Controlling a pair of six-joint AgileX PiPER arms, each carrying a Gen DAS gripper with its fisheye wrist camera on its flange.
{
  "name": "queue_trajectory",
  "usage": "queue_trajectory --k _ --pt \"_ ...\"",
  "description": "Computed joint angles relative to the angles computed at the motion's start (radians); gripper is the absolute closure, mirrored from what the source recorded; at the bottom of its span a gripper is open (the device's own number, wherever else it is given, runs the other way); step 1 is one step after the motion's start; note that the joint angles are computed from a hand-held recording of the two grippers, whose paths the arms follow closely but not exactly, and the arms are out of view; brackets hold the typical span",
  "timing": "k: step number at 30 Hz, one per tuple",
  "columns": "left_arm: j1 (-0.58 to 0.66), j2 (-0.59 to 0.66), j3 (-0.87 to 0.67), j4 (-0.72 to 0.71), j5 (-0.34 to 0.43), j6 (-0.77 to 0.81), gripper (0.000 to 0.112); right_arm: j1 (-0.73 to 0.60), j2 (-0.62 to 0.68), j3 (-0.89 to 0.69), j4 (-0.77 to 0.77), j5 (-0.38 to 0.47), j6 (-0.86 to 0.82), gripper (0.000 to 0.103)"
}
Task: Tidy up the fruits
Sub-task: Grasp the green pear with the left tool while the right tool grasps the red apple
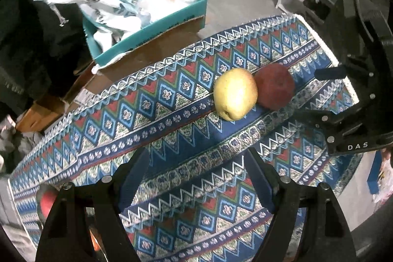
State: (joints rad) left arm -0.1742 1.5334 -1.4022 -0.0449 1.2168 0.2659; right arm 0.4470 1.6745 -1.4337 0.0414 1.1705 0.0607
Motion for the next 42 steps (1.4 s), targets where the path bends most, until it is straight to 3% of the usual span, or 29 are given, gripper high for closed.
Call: queue_trajectory --k 7,16,18,28,42 --pt "-0.024 0.062 0.026 0.002 -0.071 0.022 0.031 0.018 0.112 -0.040 -0.024 -0.033 0.024 0.020" --pt "-0.033 0.130 0.018 0.011 -0.100 0.040 0.031 0.045 0.222 -0.107 -0.076 -0.057 0.037 0.020" --pt "-0.030 0.144 0.006 0.001 -0.098 0.041 0.031 0.043 0.237 -0.115 -0.078 -0.059 0.040 0.026" --pt "-0.052 0.203 -0.056 -0.059 -0.083 0.018 0.031 -0.021 0.189 -0.061 -0.035 -0.088 0.035 0.029" --pt "-0.147 0.320 -0.155 -0.010 -0.100 -0.082 0.026 -0.197 0.042 0.087 0.042 -0.132 -0.028 0.029"
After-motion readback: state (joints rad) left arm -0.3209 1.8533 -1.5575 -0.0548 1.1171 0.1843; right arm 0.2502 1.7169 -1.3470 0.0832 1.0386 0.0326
